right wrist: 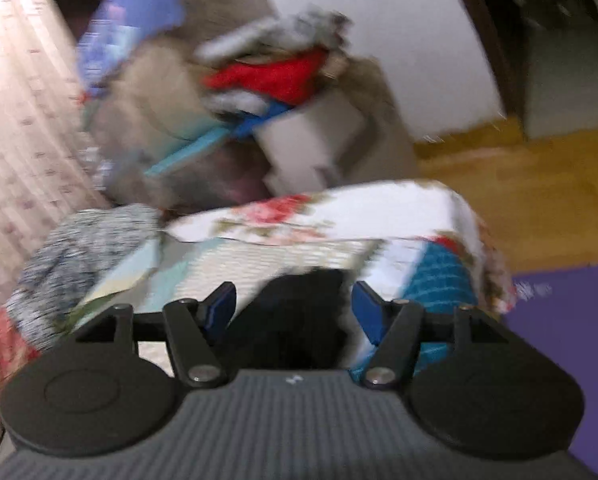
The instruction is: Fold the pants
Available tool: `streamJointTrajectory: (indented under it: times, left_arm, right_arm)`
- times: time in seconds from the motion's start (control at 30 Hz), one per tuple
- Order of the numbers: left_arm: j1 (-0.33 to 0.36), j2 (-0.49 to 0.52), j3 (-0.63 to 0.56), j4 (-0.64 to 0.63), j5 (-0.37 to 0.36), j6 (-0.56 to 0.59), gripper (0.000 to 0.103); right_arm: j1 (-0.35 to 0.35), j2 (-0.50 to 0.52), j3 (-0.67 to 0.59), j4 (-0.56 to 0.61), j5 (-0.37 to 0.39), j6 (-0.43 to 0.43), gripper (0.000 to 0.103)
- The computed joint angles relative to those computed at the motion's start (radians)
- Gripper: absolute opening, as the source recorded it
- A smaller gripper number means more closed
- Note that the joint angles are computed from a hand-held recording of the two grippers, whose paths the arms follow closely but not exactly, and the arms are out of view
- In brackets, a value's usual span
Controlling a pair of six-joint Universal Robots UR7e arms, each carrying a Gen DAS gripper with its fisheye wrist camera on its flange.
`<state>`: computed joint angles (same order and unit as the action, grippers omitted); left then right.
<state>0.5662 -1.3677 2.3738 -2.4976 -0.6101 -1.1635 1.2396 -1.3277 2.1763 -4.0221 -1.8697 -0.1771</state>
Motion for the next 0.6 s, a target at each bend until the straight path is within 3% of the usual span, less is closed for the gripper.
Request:
streamJointTrajectory:
  times: [0.1, 0.17, 0.2, 0.23, 0.27, 0.33, 0.4, 0.5, 0.53, 0.6]
  left_arm:
    - [0.096, 0.087, -0.024, -0.246, -0.085, 0.224, 0.064]
    - [0.142, 0.153, -0.058, -0.327, -0.132, 0.328, 0.061]
    - [0.153, 0.183, -0.073, -0.346, -0.141, 0.366, 0.032]
    - [0.161, 0.207, -0.090, -0.336, -0.142, 0.400, 0.015]
    - [0.163, 0.218, -0.095, -0.322, -0.144, 0.409, 0.012]
    - [0.138, 0.210, -0.079, -0.318, -0.068, 0.380, 0.010]
    - [0.109, 0.153, -0.034, -0.335, 0.055, 0.311, 0.010]
    - [0.147, 0.098, 0.030, -0.477, 0.027, 0.245, 0.010]
    - [0.155, 0.112, 0.023, -0.450, 0.025, 0.239, 0.011]
    - [0.144, 0.145, -0.006, -0.339, 0.045, 0.230, 0.024]
  right_arm:
    - [0.057, 0.005, 0.038, 0.063, 0.056, -0.047, 0.067]
    - [0.109, 0.039, 0.046, 0.093, 0.056, -0.104, 0.067]
    - [0.136, 0.056, 0.048, 0.120, 0.060, -0.133, 0.067]
    - [0.162, 0.076, 0.049, 0.143, 0.063, -0.154, 0.067]
    - [0.185, 0.093, 0.048, 0.171, 0.071, -0.162, 0.067]
    - [0.221, 0.116, 0.045, 0.269, 0.112, -0.156, 0.067]
    - [0.256, 0.143, 0.041, 0.347, 0.153, -0.161, 0.067]
    - [0.295, 0.175, 0.035, 0.459, 0.203, -0.184, 0.067]
    - [0.306, 0.187, 0.032, 0.500, 0.209, -0.196, 0.067]
    - [0.325, 0.202, 0.022, 0.597, 0.222, -0.196, 0.067]
